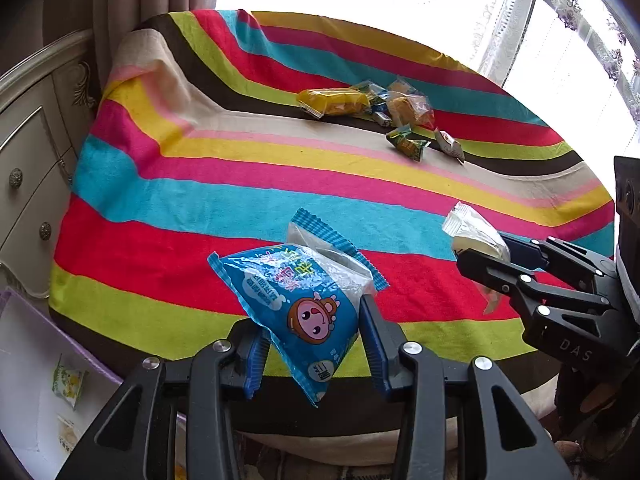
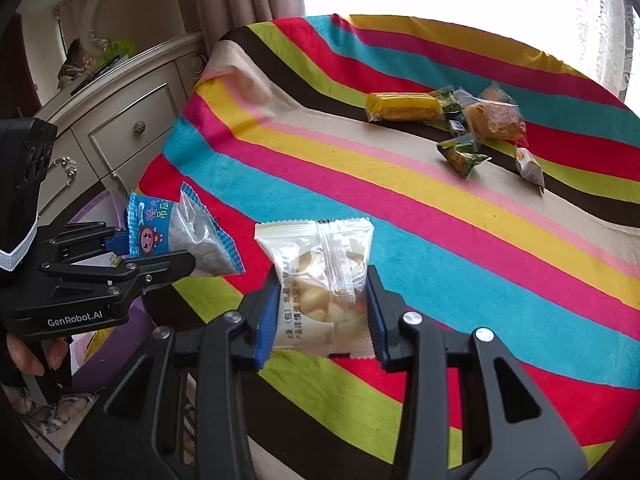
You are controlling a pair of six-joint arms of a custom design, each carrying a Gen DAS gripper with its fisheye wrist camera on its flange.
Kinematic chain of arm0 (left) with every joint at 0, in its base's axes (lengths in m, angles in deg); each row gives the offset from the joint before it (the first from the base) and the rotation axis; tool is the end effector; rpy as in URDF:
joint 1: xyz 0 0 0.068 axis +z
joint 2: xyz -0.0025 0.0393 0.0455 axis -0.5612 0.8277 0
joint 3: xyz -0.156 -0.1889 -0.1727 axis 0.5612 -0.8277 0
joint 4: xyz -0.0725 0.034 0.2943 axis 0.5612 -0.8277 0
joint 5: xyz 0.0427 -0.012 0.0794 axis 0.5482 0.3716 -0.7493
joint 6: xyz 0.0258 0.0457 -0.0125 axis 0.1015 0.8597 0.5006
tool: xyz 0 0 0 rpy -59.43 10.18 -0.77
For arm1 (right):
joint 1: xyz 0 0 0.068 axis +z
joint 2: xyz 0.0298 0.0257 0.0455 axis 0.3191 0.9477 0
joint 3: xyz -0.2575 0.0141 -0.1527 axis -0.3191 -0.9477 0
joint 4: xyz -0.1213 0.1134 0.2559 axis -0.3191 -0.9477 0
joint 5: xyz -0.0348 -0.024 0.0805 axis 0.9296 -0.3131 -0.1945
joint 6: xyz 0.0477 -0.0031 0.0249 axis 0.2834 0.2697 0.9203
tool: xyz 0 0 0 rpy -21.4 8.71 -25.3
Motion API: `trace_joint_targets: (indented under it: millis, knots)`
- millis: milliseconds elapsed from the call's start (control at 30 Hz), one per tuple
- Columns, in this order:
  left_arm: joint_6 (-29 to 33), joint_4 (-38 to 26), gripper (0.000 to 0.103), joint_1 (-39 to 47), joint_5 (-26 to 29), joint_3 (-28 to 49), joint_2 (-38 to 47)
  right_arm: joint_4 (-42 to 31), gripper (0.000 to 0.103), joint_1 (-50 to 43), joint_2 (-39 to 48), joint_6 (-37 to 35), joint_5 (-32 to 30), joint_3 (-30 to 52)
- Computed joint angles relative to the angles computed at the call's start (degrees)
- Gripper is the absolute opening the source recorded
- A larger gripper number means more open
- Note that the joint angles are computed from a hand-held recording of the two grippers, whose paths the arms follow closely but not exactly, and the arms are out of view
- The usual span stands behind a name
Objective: Organize snacks
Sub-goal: 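Carry both snacks to the white box and open both tools to drop them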
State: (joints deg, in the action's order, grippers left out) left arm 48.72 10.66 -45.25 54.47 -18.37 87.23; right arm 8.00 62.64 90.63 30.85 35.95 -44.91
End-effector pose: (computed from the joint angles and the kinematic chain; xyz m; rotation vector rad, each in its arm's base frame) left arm 0.1901 -0.0458 0.2130 0.3523 2.4806 -0.3728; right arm 0.1711 0.1519 0.2055 -0.2975 2.3737 0.2281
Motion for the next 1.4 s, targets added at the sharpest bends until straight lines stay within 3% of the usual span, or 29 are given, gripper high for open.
trace_joint_targets:
  millis: [567, 900, 1100, 1400]
  knots:
    - [22.0, -13.5, 0.043, 32.0, 10.6, 0.1, -6.8, 4.0, 0.043, 14.1, 17.2, -4.6, 1.7, 12.5]
    - [37.9, -19.1, 0.043, 55.4, 15.9, 1.3, -1.9, 5.4, 0.043, 21.2, 26.7, -9.2, 0.1, 21.0]
    - [44.2, -18.6, 0.043, 64.6, 15.1, 2.5, 2.4, 6.2, 0.043, 23.9, 30.9, -11.9, -1.7, 24.8]
    - [46.1, -13.5, 0.043, 70.0, 9.3, 3.6, 6.5, 8.7, 0.043, 27.2, 35.7, -15.8, -6.3, 28.0]
